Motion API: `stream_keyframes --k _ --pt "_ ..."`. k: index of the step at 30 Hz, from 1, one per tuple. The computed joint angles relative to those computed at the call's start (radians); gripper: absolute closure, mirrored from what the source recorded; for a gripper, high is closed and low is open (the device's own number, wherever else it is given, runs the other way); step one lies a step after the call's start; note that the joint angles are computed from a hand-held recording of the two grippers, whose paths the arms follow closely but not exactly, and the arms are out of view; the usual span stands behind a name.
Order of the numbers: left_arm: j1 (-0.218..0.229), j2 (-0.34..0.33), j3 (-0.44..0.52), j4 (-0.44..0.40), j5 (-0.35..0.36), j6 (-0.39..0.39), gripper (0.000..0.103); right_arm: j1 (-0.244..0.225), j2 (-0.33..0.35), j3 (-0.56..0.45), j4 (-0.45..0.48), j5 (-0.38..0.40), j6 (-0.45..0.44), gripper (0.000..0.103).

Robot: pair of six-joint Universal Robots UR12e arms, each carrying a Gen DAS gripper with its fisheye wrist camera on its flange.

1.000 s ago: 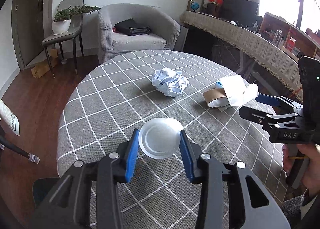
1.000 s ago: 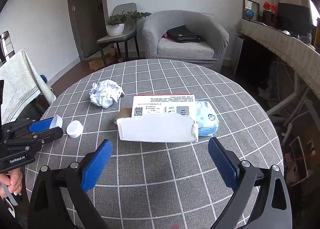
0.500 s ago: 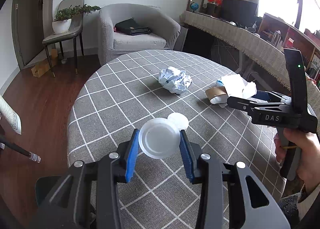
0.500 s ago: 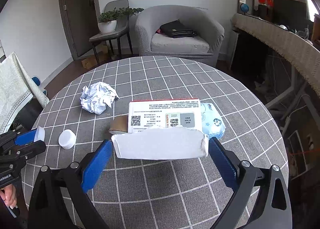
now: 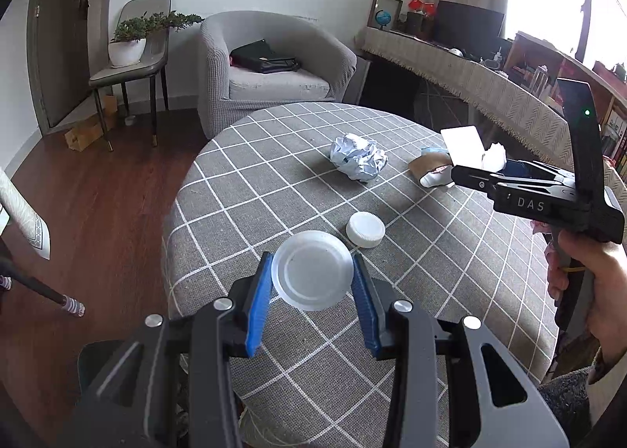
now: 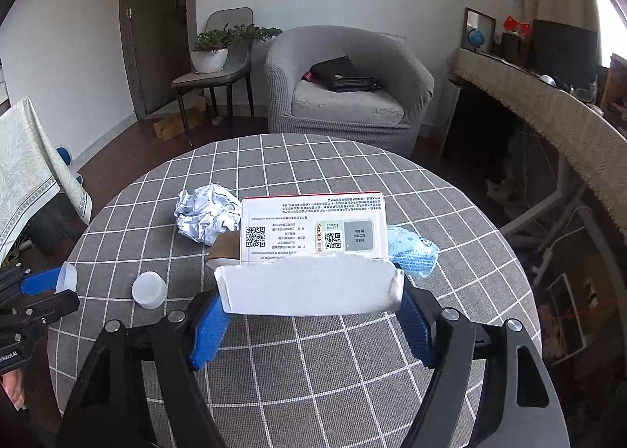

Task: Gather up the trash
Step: 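Grasp the white printed box with the right tool while the left tool holds the lid, then carry the lid and white box with both tools over the green bin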

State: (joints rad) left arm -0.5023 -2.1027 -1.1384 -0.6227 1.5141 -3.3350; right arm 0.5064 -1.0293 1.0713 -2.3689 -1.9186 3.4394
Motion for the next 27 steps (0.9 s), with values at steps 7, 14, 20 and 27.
stream_keyframes --k 7,14,20,27 --pt "0.009 0.024 -0.031 0.019 0.001 -0.011 0.061 0.063 0.052 -0.093 0.054 -0.177 -0.206 0.027" --pt "0.016 0.044 -0.055 0.031 -0.002 -0.012 0.061 0.078 0.057 -0.105 0.065 -0.232 -0.261 0.027" --pt "0.022 0.059 -0.075 0.041 0.010 -0.023 0.061 0.077 0.054 -0.109 0.048 -0.206 -0.237 0.027" --pt "0.032 0.080 -0.105 0.050 0.036 -0.032 0.061 0.093 0.078 -0.155 0.027 -0.147 -0.262 0.027"
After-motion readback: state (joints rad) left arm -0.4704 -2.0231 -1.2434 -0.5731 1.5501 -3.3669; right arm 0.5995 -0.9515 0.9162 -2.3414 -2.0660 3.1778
